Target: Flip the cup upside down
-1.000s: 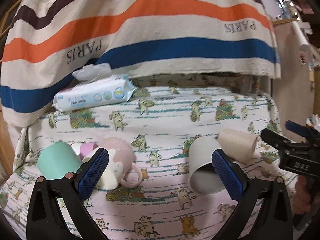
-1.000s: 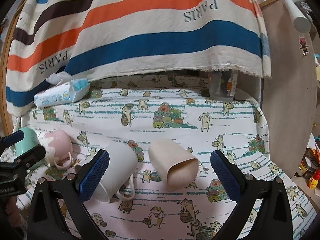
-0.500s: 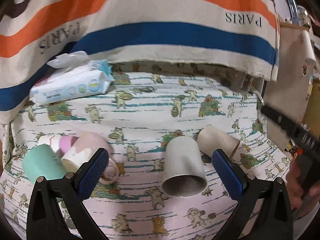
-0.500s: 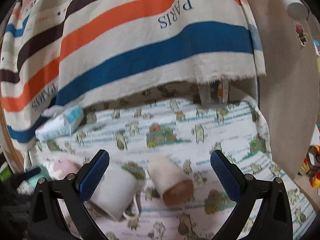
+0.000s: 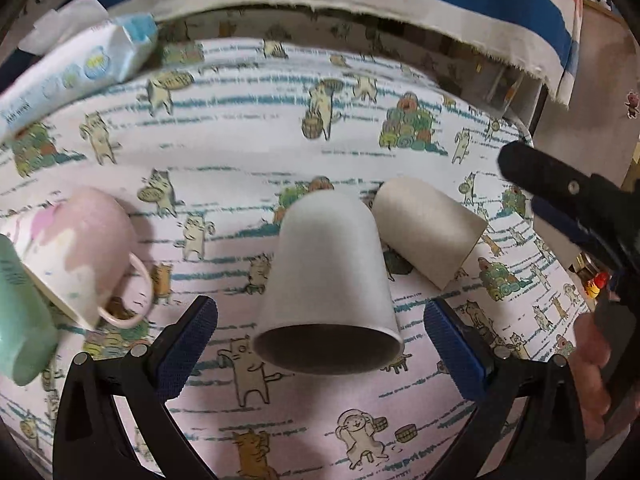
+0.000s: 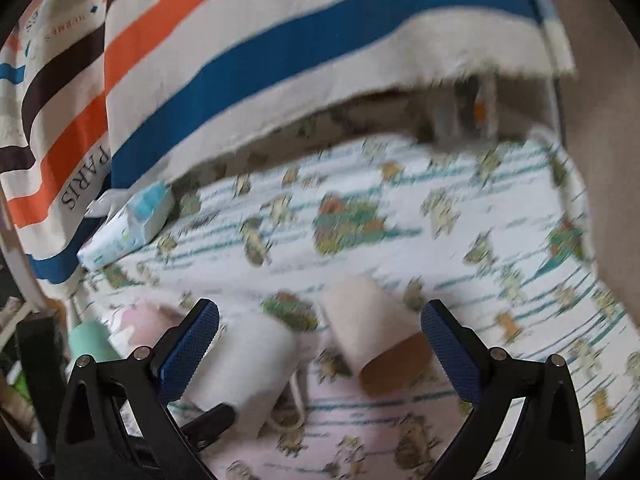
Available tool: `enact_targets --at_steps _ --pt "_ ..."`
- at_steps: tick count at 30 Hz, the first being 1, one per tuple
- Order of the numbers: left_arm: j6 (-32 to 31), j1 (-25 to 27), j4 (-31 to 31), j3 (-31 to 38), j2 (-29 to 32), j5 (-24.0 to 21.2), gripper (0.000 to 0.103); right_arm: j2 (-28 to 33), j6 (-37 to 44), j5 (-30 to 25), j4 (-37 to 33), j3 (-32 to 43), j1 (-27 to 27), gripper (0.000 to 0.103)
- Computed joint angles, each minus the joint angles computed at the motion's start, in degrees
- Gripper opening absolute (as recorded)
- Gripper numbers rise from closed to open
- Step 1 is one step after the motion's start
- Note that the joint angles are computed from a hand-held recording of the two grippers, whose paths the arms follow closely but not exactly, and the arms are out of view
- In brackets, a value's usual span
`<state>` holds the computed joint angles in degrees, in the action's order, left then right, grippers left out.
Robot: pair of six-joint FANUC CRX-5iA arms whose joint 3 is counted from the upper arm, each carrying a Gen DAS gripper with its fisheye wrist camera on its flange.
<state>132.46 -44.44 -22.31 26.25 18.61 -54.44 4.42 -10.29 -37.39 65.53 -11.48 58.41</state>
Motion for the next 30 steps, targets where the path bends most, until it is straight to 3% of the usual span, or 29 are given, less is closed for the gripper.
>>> enact_targets --at_steps 5,10,14,18,21,25,30 --pt "-0.7 0.47 1.36 1.93 2.0 -1.38 0.101 1.35 3.59 -0.93 -2.02 1.36 1.08 0.098" --pt "-0.78 0.62 0.88 1.51 1.99 0.29 0.099 1.96 6.02 -2.05 -3.28 2.29 1.75 0.095" --pt "-3.33 1.21 2.98 1.3 2.15 -0.25 0.078 2.15 6.61 -2.86 -4.5 2.8 1.74 0.092" --pt "-4.71 1.2 3.62 -1.08 0.44 0.47 0.078 1.75 9.01 -0.01 -7.34 2.8 1.17 0.092" --pt "-8.33 1.98 7.6 -4.97 -2.14 2.04 0.077 2.2 13.48 1.61 -11.13 3.86 1.24 0.092" --pt "-17.83 2.67 13.63 -11.98 -6.71 6.02 0.077 2.7 18.0 4.53 -13.09 4.43 1.74 0.092" --pt "-23.22 3.7 18.4 -18.15 -10.64 10.45 0.08 5.83 30.24 3.06 -24.53 9.74 2.73 0.092"
